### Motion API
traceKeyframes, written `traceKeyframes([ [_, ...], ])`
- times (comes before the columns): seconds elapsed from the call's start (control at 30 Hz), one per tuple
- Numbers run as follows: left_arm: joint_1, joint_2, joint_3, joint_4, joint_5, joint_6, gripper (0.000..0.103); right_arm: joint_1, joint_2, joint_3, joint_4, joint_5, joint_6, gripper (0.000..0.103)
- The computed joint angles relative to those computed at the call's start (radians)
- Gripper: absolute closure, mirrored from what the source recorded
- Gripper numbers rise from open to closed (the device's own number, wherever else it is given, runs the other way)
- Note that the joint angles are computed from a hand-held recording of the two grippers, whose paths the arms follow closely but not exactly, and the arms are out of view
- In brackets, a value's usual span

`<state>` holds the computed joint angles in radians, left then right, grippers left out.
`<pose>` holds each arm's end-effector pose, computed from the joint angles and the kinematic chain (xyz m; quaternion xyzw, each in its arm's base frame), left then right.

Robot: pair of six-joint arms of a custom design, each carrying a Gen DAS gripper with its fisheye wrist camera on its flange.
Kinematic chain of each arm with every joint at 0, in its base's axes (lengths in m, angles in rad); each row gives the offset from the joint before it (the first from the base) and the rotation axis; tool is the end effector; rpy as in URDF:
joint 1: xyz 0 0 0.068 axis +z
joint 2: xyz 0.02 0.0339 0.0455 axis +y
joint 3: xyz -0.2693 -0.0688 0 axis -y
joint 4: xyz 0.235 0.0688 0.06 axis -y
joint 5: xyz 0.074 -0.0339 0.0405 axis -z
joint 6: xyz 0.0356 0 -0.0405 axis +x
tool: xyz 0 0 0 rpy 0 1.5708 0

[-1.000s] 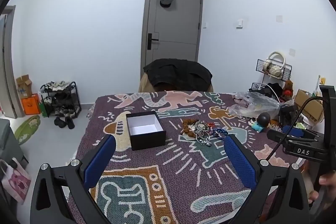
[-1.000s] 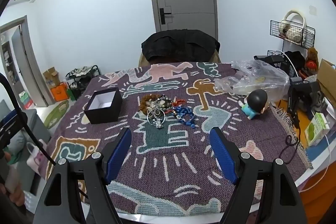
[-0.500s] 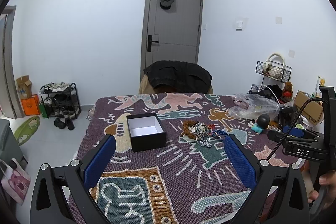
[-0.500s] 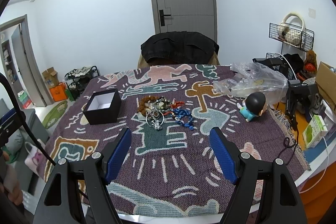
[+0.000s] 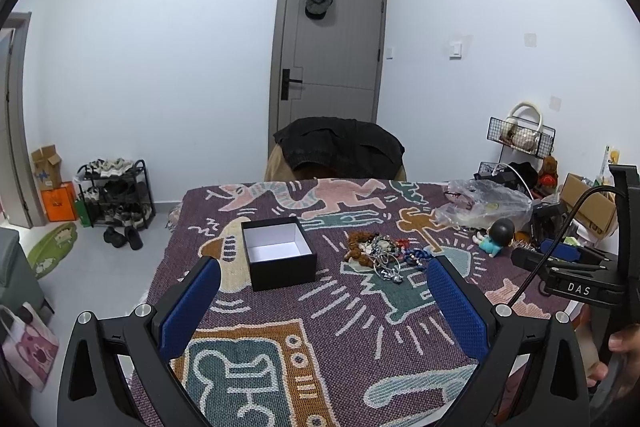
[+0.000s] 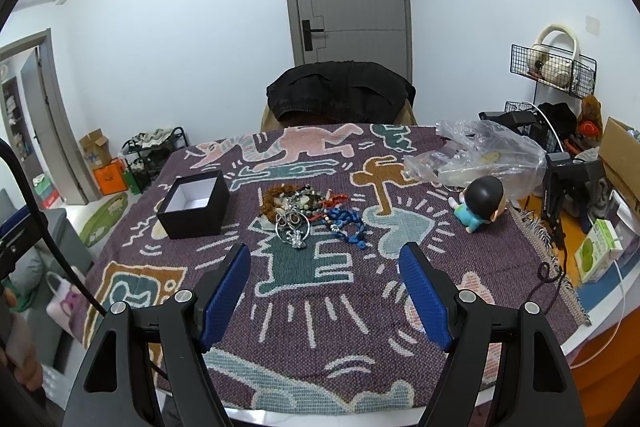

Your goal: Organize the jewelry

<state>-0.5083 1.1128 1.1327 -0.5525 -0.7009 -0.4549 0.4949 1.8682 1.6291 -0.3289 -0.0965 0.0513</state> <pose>0.2050 -0.0879 0.3683 -0.1485 0.8197 0.0484 0.5510 0.3800 0.2090 0.3147 -0.2153 0.8493 0.1702 0.4509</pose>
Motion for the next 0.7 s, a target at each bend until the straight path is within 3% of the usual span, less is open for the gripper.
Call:
traceKeyframes([
  [0.7, 0.003, 0.0, -0.003, 0.005, -0.009, 0.003, 0.0, 0.001, -0.001, -0.005, 0.008, 0.017, 0.003, 0.027],
])
